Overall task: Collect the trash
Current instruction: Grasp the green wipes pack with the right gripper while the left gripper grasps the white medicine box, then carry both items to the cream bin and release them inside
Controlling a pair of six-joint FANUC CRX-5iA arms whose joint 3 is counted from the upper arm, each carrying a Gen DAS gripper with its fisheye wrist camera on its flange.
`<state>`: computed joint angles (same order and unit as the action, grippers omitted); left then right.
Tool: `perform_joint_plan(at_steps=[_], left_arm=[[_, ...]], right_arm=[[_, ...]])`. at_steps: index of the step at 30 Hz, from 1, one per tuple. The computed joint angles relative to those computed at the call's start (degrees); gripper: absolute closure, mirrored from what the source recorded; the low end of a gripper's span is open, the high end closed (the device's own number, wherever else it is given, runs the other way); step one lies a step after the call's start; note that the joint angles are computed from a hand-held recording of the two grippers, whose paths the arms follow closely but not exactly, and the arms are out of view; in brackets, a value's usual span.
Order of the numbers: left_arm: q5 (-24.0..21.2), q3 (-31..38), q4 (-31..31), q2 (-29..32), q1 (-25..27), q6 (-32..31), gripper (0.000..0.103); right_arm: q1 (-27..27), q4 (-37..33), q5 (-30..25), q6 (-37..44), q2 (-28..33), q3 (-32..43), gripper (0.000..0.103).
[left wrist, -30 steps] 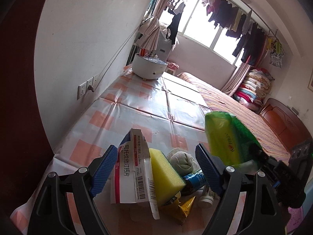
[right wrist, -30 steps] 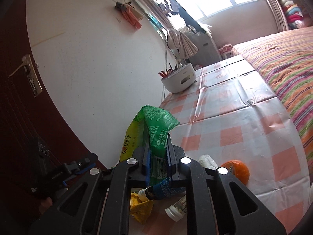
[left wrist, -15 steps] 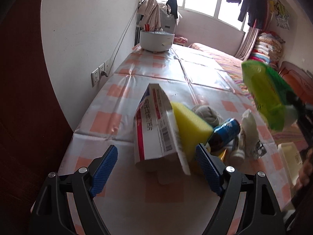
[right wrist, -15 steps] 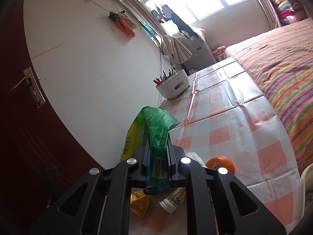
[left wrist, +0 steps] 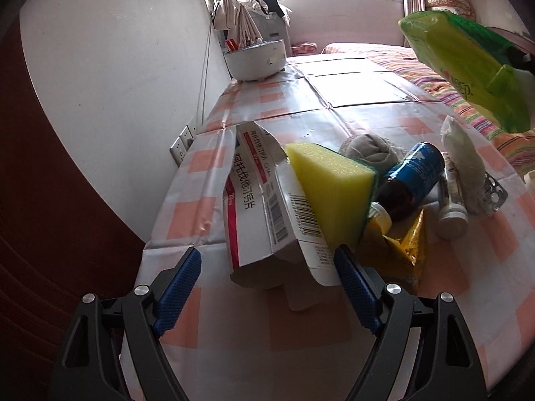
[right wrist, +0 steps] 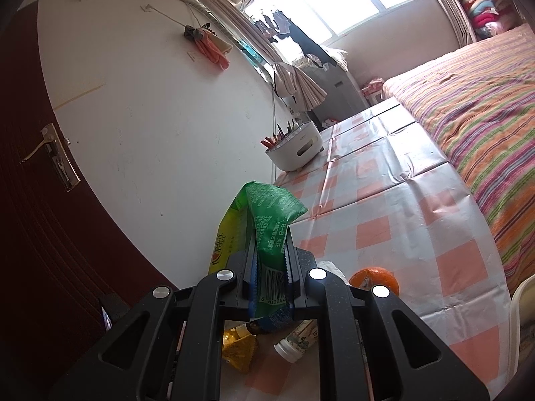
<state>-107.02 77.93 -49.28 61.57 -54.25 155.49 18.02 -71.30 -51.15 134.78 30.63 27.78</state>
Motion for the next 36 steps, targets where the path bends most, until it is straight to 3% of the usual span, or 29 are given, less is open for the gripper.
perform_joint_plan(at_steps=[6, 15, 16, 19, 20, 26, 29, 36], left_arm=[[-1.7, -0.8, 2.0, -0.1, 1.7, -1.3, 0.024], [0.4, -4.2, 4.8, -1.8, 4.0, -3.6, 0.024], [0.8, -4.8, 4.9, -2.2, 4.2, -3.3, 0.026], [6.6, -12.9, 8.0, -6.6, 5.5, 1.2, 0.045], [8.2, -15.3, 8.2, -8.0, 5.6, 3.3, 0.045], [12.6, -21.4, 5.8, -11.8, 4.7, 10.4, 0.054], [11.4, -20.7, 2.5, -11.7, 3.3, 12.5, 0.060], [10.8, -17.8, -4.6, -11.1, 0.3, 13.6, 0.061]], right_arm=[[-0.7, -0.6, -0.4, 0.2, -0.2, -0.2, 0.091], [-1.4, -0.6, -0.7, 0.0, -0.7, -0.7, 0.091], [-1.5, -0.6, -0.8, 0.0, -0.7, -0.8, 0.091], [-1.5, -0.7, -0.5, 0.6, -1.1, -1.3, 0.091], [-1.5, -0.7, -0.6, 0.7, -1.2, -1.3, 0.091], [-1.4, -0.5, -0.4, 1.1, -1.4, -1.5, 0.091], [-1.4, -0.6, -0.1, 1.7, -1.8, -2.0, 0.091], [-1.9, -1.0, 1.0, 3.3, -2.9, -3.5, 0.091]])
